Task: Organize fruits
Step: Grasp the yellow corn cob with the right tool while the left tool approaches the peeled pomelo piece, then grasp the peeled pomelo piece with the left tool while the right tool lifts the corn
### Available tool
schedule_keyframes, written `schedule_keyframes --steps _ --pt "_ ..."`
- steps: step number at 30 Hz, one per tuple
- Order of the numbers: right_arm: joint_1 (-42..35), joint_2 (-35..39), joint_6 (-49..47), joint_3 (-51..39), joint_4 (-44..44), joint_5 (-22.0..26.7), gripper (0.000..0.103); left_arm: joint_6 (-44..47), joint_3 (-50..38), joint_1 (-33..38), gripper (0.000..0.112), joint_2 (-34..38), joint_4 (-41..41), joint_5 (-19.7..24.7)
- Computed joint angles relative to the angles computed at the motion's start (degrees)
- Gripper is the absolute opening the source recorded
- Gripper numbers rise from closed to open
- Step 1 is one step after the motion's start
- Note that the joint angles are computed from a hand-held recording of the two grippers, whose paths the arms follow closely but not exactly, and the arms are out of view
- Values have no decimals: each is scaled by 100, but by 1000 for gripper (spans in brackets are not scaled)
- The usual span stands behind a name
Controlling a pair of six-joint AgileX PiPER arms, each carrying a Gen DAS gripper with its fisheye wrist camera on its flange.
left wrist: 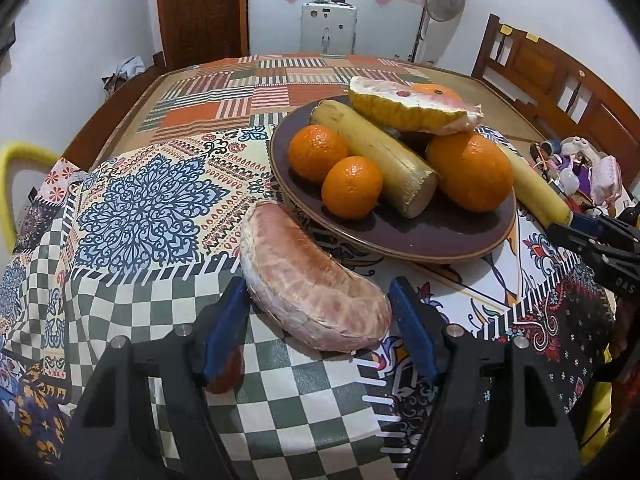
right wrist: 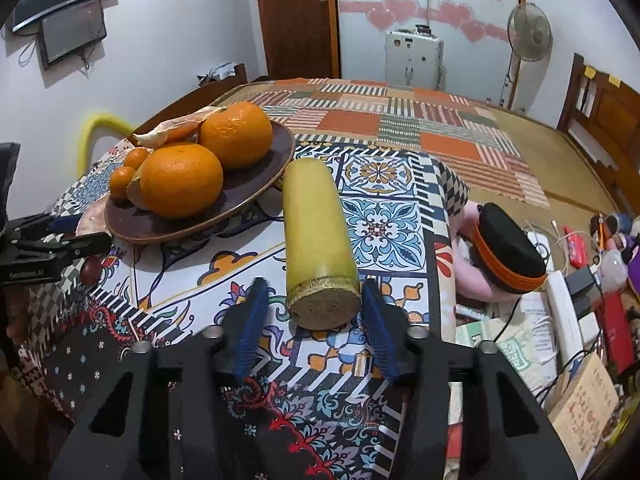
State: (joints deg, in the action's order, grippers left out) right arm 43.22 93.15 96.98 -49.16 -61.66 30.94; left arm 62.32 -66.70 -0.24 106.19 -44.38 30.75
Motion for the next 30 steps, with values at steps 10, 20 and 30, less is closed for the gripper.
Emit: schedule_keyframes --steps 10,20,30 --pt "324 -49 324 60 -118 270 34 252 -245 369 69 -64 253 871" --pt "1058 -151 403 49 148 836 34 1069 340 846 67 -779 55 1241" --pt "1405 -109 320 -21 382 1105 34 2060 1040 1261 66 -1185 22 1321"
